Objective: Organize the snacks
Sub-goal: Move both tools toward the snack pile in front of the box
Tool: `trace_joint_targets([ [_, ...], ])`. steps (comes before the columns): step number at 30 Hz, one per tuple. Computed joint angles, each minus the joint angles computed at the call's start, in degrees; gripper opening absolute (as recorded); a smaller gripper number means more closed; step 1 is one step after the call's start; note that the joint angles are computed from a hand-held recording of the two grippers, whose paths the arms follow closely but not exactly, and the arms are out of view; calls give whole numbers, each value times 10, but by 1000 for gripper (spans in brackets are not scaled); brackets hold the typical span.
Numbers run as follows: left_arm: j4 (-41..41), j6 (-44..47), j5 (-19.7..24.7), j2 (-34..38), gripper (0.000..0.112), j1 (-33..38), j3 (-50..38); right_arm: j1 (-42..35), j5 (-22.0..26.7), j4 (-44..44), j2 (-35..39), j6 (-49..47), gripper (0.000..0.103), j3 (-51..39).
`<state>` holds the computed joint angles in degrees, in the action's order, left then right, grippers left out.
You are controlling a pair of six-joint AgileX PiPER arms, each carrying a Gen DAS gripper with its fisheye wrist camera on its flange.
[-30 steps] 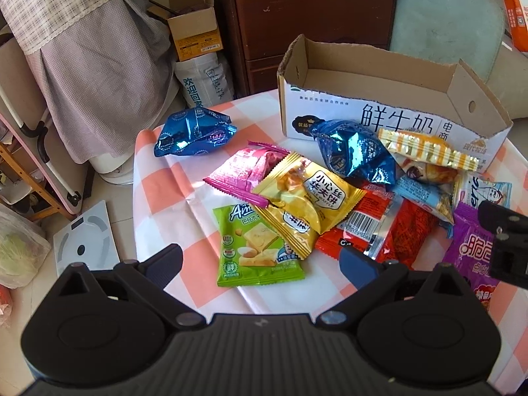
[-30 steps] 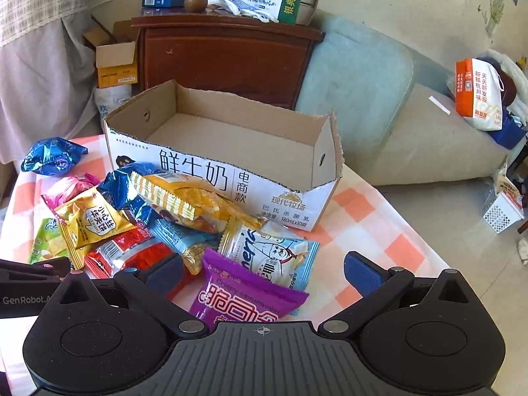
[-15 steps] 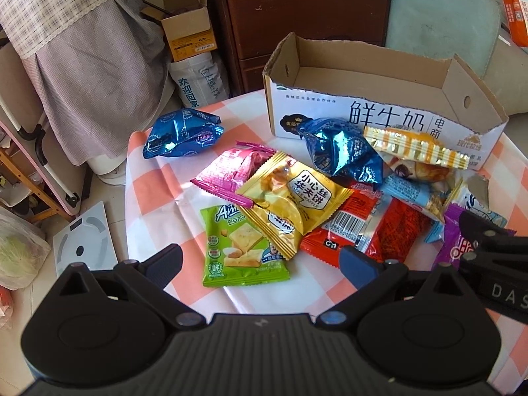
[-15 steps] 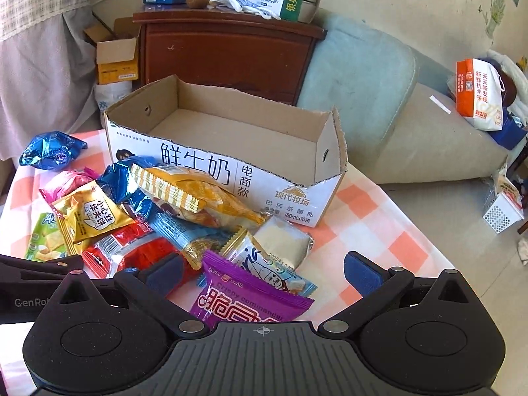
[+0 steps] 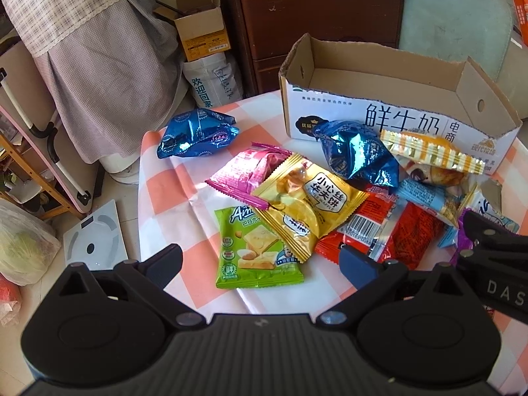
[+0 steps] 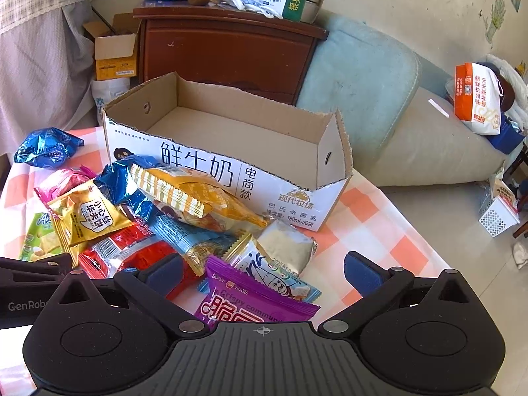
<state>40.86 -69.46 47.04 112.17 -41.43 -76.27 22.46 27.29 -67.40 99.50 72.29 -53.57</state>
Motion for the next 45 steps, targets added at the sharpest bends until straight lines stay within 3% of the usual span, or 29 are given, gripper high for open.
trace_joint_targets([
  [8, 1, 3, 35, 20, 100, -9, -22, 6, 5, -19, 1, 15, 103, 3],
  [45, -16, -6, 48, 38, 99, -30, -57, -41, -50, -16, -22, -7, 103, 38],
])
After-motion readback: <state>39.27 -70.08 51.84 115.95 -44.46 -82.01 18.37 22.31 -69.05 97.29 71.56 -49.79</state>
